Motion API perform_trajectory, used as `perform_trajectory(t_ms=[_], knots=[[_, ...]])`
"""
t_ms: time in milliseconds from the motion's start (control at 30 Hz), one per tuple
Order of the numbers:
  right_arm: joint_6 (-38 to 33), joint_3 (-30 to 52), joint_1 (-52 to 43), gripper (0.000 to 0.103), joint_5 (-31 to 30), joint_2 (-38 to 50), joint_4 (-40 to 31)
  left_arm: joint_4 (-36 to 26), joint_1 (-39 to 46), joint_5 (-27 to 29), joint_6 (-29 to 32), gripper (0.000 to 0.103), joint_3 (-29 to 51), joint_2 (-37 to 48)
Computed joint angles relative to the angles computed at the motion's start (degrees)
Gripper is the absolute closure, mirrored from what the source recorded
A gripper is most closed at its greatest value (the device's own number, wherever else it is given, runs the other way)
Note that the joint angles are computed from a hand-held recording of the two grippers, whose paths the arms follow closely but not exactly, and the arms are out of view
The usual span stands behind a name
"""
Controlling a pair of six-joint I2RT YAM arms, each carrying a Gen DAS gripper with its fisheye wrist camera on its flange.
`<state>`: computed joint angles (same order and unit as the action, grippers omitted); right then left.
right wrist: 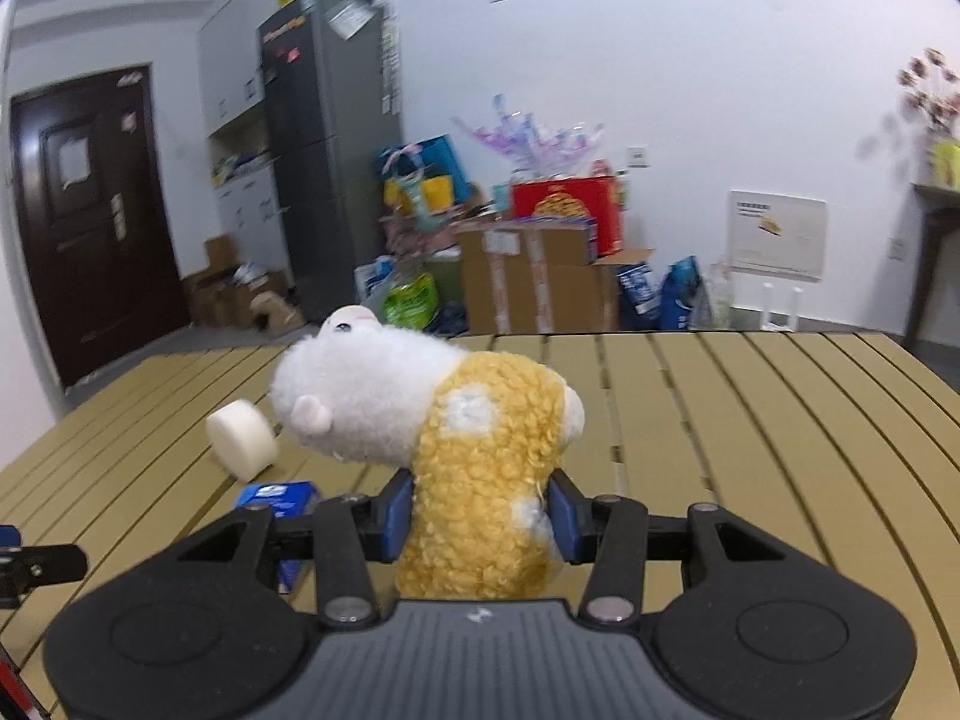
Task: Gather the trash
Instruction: 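Grasp the plush sheep with the right tool while the left tool grasps the blue tissue pack, then carry the tissue pack and plush sheep in both tools down toward the black bin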
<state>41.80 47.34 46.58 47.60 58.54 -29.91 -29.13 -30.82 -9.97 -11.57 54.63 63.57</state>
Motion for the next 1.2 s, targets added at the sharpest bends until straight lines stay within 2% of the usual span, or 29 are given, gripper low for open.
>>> perform_trajectory(t_ms=[233, 367, 533, 567, 733, 900, 933, 1000, 1133, 1200], knots=[[6.3, -6.7, 2.5, 0.058, 7.4, -9.7, -6.6, 1.3, -10.4, -6.4, -4.1, 0.000, 7.8, 11.5], [9.0, -10.9, 3.7, 0.058, 10.3, -14.8, -7.8, 1.3, -14.2, -11.1, -6.3, 0.000, 12.8, 19.0], [8.4, -14.6, 0.9, 0.058, 9.1, -20.1, -8.1, 2.1, -16.5, -14.8, -8.2, 0.000, 16.8, 26.3], [10.3, -14.1, 1.7, 0.058, 9.9, -19.0, -9.4, 2.2, -16.7, -15.4, -8.9, 0.000, 17.4, 27.5], [7.9, -16.2, -2.6, 0.058, 6.6, -20.9, -7.0, 1.0, -15.7, -14.6, -11.8, 0.001, 20.1, 32.2], [7.1, -16.6, -3.7, 0.058, 5.5, -19.9, -5.1, 2.8, -14.6, -12.7, -12.7, 0.029, 18.4, 32.0], [7.0, -16.7, -3.9, 0.058, 5.4, -19.7, -4.7, 3.6, -14.5, -12.1, -12.7, 0.042, 17.6, 31.4], [7.2, -16.5, -3.3, 0.058, 5.5, -19.0, -4.6, 3.1, -14.9, -13.4, -12.8, 0.051, 17.9, 31.3], [6.1, -14.9, -3.4, 0.058, 5.0, -17.3, -4.0, 4.9, -14.5, -12.3, -13.2, 0.051, 14.7, 28.7], [7.8, -14.2, -1.3, 0.058, 6.4, -16.3, -5.3, 4.8, -14.5, -12.1, -13.1, 0.051, 14.1, 28.0]])
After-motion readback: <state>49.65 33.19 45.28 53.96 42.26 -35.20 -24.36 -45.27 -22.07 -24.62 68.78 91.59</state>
